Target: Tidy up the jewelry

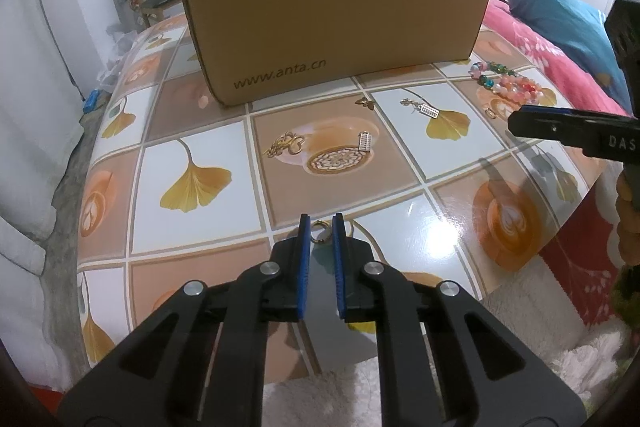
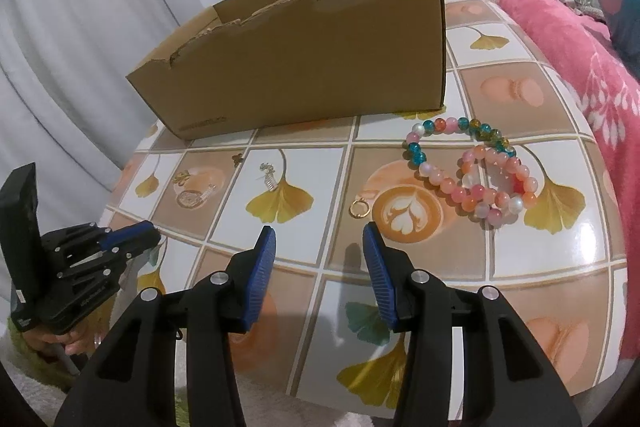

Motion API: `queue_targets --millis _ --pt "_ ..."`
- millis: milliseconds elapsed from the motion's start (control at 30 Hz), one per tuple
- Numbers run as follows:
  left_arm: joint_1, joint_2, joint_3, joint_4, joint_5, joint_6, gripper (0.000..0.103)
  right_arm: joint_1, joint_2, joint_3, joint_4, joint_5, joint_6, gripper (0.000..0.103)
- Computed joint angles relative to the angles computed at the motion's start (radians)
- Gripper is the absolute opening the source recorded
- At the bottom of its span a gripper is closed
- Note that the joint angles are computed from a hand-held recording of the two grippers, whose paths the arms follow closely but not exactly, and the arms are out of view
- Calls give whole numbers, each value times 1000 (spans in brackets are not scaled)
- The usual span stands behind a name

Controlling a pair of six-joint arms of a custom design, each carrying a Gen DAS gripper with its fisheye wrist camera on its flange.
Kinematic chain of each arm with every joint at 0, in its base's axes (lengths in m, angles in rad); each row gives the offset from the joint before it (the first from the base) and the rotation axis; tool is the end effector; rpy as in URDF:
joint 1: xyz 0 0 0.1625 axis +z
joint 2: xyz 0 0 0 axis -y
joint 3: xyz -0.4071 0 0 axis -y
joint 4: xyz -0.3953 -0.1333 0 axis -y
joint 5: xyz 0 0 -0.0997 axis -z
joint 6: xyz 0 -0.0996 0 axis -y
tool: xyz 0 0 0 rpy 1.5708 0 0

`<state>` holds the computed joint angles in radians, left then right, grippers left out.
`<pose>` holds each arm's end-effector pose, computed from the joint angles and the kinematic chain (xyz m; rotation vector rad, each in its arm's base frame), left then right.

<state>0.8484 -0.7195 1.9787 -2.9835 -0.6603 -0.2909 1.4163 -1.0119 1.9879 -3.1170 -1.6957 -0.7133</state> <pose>-0.1949 -0.5417 0.0094 0.4113 2.2846 -0.7070 0.0310 -0.5864 0.1509 0.7016 -2.6261 0.6513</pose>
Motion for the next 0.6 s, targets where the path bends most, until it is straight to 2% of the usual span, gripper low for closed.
queue_targets --millis 200,267,500,600 --pt "1 1 2 -13 -5 8 10 20 49 -35 -44 -66 -30 43" --pt "1 0 4 -17 -4 11 10 28 70 -52 -60 -95 -38 37" --pt "1 2 3 -22 -4 16 10 43 109 -87 -92 -141 -56 29" --pt "1 3 3 -23 -3 18 10 57 124 -86 -133 -180 -81 19"
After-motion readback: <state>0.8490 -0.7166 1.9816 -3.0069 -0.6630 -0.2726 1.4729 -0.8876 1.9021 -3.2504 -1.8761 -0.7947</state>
